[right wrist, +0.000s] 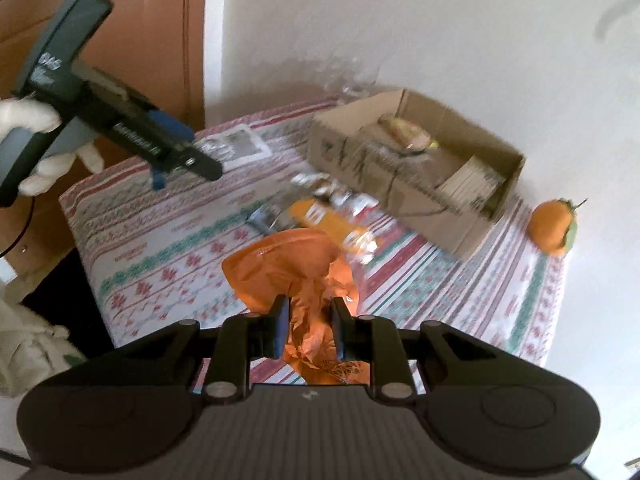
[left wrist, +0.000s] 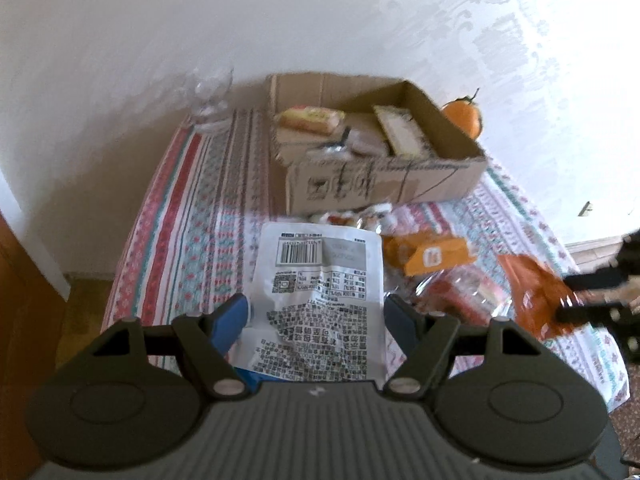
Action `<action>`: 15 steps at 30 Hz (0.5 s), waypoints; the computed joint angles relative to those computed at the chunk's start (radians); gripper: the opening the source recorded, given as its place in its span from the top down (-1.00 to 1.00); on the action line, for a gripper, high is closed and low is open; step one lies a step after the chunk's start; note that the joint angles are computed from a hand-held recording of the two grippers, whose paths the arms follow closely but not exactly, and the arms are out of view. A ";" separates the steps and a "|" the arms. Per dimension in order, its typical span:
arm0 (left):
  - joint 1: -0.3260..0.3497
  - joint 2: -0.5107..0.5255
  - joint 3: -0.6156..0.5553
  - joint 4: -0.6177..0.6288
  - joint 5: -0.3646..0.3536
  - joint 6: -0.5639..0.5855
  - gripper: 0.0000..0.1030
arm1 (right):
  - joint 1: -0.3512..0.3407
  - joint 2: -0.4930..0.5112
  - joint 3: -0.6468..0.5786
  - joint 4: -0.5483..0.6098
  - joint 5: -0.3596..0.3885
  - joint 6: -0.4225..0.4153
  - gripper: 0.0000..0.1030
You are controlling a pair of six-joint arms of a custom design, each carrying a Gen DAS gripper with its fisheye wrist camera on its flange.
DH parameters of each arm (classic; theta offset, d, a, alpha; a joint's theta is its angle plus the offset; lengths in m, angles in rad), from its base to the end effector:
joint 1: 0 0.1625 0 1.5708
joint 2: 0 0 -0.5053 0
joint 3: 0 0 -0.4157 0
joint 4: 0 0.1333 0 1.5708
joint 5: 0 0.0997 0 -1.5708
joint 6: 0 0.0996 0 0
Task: Organize snacks
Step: 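Carry the white bag into the box with the left tool while the right tool carries the orange bag in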
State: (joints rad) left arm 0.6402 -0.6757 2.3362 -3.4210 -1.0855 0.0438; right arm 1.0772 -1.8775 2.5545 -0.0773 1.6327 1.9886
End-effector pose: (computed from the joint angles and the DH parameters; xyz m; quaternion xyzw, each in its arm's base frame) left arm -0.2708 -0.4258 -0.0032 0.4323 0.8646 -0.1857 0.1766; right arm 0.0185 -0.2339 0.2454 0.2725 -0.8411 0.2970 0.3607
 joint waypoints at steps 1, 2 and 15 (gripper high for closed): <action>-0.002 0.000 -0.005 -0.002 -0.002 0.009 -0.45 | 0.009 0.001 -0.010 -0.001 0.003 0.003 0.50; -0.004 0.000 -0.013 -0.001 -0.004 0.018 -0.45 | 0.019 0.001 -0.022 0.001 0.005 0.008 0.50; 0.038 0.087 -0.235 0.026 -0.045 0.159 -0.45 | 0.166 0.122 -0.232 0.005 0.093 0.062 0.50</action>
State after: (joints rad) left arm 0.6780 -0.5891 2.1013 -3.3950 -1.1302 0.2023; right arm 1.2432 -1.7558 2.3225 -0.0719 1.7255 2.0505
